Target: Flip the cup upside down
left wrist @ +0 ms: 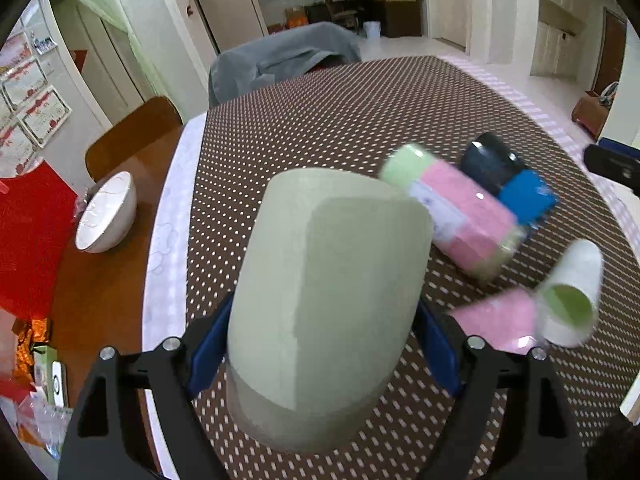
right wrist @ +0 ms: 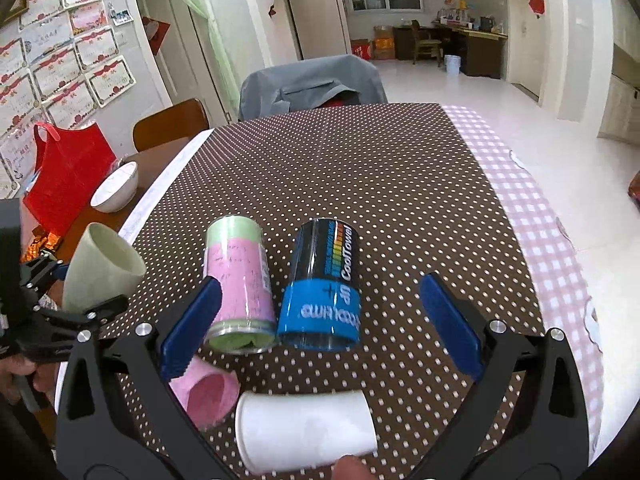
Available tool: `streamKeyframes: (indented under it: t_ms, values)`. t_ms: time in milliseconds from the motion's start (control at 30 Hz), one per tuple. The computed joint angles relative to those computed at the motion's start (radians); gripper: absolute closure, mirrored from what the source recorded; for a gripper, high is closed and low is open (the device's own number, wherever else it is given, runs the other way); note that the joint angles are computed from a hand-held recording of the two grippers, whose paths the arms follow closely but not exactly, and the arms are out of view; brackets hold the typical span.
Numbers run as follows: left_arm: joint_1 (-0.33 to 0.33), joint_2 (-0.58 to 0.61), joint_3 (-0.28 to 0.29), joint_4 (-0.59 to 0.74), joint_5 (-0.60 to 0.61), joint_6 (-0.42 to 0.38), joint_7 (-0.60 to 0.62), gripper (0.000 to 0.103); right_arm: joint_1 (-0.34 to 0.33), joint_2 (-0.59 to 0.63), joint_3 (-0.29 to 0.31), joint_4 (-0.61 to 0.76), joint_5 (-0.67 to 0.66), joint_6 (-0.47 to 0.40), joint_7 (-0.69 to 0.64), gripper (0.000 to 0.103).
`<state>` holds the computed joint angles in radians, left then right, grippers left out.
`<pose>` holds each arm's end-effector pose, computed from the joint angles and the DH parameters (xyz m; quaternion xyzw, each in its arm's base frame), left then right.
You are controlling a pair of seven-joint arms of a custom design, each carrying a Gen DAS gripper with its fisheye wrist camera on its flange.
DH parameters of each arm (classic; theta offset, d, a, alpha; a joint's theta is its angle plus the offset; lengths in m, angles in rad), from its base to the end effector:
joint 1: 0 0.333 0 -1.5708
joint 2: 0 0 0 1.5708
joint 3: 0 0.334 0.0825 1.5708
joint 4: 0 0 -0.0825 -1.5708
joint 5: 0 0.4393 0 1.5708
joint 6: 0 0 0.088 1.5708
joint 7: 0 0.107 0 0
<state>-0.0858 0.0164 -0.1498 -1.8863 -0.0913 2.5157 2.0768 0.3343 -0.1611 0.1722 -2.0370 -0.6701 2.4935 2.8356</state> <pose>0.6456 -0.1536 0.5637 -0.4089 0.8605 -0.2126 0.2171 0.5252 0.3017 0.5836 -0.5312 0.7474 -0.2515 0.3097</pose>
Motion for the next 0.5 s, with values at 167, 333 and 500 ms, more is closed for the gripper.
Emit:
streamKeyframes:
  t_ms: [167, 333, 500]
  values:
    - [-0.009, -0.126, -0.005, -0.123, -0.033, 0.014, 0.042, 0.021, 0.001, -0.096, 0.018, -0.091, 0.0, 0.0, 0.038, 0.006]
    - [-0.031, -0.24, -0.009, -0.238, -0.073, 0.025, 0.088, 0.021, -0.007, -0.186, 0.048, -0.17, -0.001, -0.015, 0.064, 0.006]
    - [-0.07, -0.324, -0.012, -0.329, -0.123, 0.012, 0.14, 0.021, -0.011, -0.27, 0.07, -0.246, 0.016, -0.034, 0.072, 0.006]
